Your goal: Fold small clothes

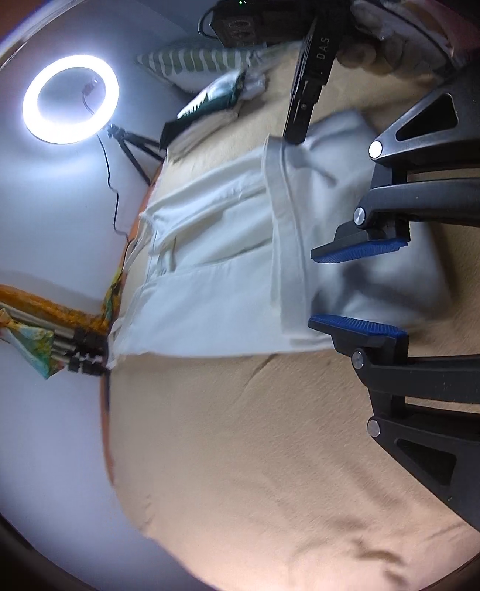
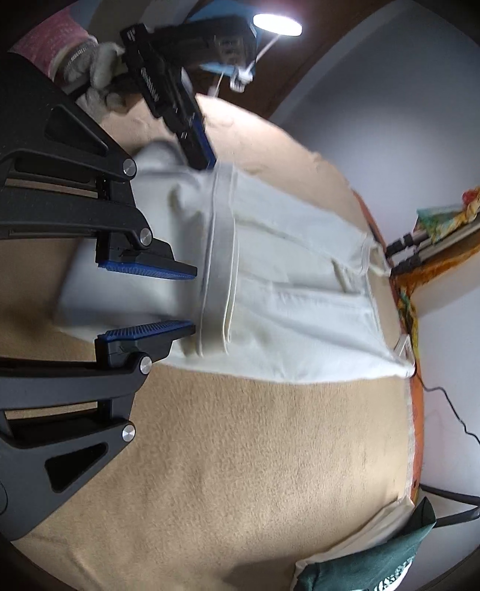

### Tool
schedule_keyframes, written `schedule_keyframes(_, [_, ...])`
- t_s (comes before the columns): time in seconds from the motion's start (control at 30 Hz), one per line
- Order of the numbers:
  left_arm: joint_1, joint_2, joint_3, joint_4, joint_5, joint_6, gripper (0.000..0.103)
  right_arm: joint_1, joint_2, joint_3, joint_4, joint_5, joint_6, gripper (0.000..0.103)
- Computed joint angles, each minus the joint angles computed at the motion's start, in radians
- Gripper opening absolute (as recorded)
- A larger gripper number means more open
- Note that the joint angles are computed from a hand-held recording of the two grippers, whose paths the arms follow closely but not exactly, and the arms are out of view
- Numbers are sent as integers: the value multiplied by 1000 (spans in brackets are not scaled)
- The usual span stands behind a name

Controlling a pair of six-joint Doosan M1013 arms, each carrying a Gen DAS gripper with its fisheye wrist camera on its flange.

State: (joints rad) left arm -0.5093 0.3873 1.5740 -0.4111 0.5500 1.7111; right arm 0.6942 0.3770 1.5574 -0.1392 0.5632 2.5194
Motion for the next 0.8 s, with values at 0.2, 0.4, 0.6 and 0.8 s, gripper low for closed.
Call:
schedule_keyframes(0.2, [16,23,-36,78,5,-72,29,1,17,-47,-48,123,-15,25])
schedule_keyframes(0.4, [46,62,-120,-8,22,17,51,-13,3,-50,-164,129,16,44])
schedule_keyframes(0.6, [69,143,-263,-24,97,16,58,-72,14,-55,-144,57,-8,45])
schedule_keyframes(0.8, [82,244,-414,20,180,-37,58,-139,61,-95,-41,21,-113,44])
